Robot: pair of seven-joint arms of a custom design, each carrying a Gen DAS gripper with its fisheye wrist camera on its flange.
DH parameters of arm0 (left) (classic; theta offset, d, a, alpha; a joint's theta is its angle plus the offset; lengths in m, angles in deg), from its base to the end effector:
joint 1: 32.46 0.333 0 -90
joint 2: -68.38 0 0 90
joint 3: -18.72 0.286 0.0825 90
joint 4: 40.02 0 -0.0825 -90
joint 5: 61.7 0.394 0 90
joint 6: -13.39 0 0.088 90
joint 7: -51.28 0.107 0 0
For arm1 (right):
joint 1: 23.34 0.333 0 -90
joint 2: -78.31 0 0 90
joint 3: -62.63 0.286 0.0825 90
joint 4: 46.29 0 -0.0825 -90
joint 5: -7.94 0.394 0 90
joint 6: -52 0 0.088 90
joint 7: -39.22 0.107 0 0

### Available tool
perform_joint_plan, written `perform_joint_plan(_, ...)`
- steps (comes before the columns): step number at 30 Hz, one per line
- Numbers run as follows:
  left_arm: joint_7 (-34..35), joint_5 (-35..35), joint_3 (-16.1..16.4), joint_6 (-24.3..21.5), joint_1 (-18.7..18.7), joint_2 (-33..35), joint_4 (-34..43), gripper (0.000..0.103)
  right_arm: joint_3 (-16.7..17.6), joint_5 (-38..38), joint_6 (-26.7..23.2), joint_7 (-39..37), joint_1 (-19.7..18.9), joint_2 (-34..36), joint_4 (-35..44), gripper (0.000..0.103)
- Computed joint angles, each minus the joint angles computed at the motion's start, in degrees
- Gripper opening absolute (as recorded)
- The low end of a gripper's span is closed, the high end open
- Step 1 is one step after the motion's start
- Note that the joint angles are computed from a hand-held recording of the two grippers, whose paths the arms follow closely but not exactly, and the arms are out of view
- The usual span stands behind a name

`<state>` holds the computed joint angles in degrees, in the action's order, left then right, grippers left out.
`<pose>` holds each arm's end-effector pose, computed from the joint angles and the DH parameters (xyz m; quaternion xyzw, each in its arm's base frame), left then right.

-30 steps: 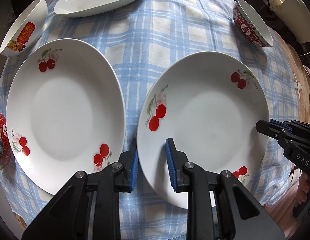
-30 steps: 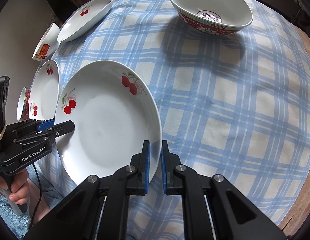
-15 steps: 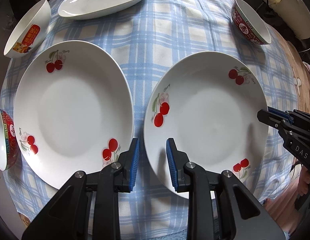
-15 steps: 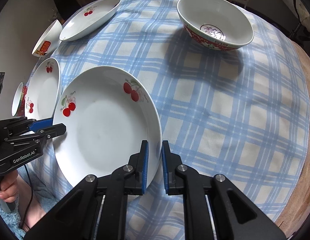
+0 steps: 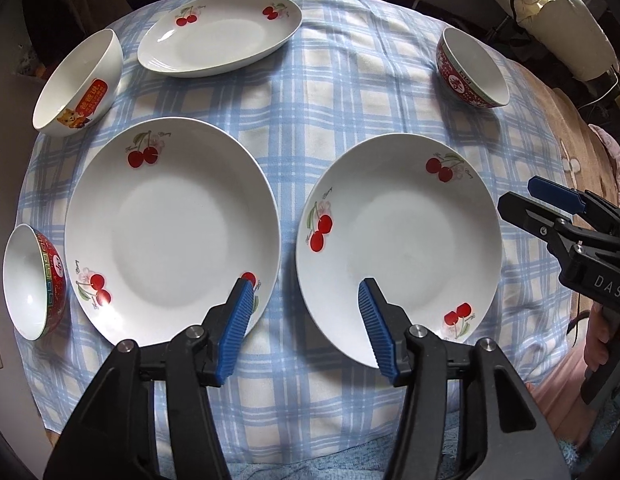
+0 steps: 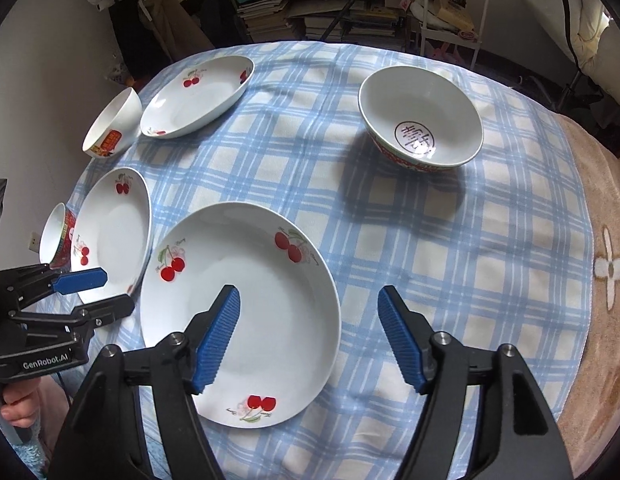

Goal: Organize plates and bowls
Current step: 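Move both grippers toward the cherry plates beside the white bowl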

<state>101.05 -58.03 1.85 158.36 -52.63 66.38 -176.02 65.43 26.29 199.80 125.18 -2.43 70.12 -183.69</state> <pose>0.4147 -0.3135 0.3183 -0.7058 0.7016 -0.0912 0.0362 0.4740 0.2022 0.3686 -0.7727 0.6057 -0.0085 0.1895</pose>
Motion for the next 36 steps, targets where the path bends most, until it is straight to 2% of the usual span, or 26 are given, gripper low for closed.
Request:
perform_joint_plan(3, -1.0, 1.5, -0.1, -1.8, 0.3, -2.9, -1.3, 0.085, 0.1, 2.3, 1.6, -0.2, 0.8, -1.5, -0.3, 0.094)
perform_joint_plan(4, -2.0, 2.5, -0.2, -2.4, 0.6, -3.7, -1.7, 0.089, -0.1, 3.5, 2.4, -0.7, 1.3, -2.0, -0.4, 0.096)
perform_joint_plan(8, -2.7, 1.7, 0.0, -3.8, 1.8, -7.9, -4.9, 0.089, -0.7, 8.1, 5.7, -1.6, 3.2, -4.2, -1.2, 0.099)
perform_joint_plan(11, -2.7, 0.6, 0.0, -3.7, 2.8, -11.6, -8.3, 0.089, 0.2, 5.4, 7.6, 2.0, 3.4, -4.9, -1.1, 0.102)
perform_joint_plan(16, -5.7, 3.5, -1.8, -5.1, 5.2, -17.4, -12.7, 0.089, 0.7, 1.9, 8.7, 4.4, 5.0, -4.9, -0.2, 0.102)
perform_joint_plan(20, -6.0, 3.5, -1.8, -5.2, 6.0, -21.2, -15.7, 0.089, 1.7, -2.0, 9.9, 7.0, 5.5, -4.2, 0.6, 0.102)
perform_joint_plan(24, -6.3, 2.9, -2.0, -4.9, 7.0, -23.8, -17.8, 0.089, 1.3, -1.3, 10.6, 6.3, 7.3, -3.7, 1.3, 0.102)
perform_joint_plan(31, -4.5, 0.4, -1.0, -4.7, 7.8, -26.1, -20.2, 0.089, 2.7, -6.4, 10.7, 9.1, 7.2, -2.5, 2.5, 0.102)
perform_joint_plan(36, -5.6, 1.9, -2.0, -6.2, 9.8, -26.1, -20.3, 0.089, 3.2, -8.7, 11.0, 9.9, 7.0, -0.4, 4.3, 0.102)
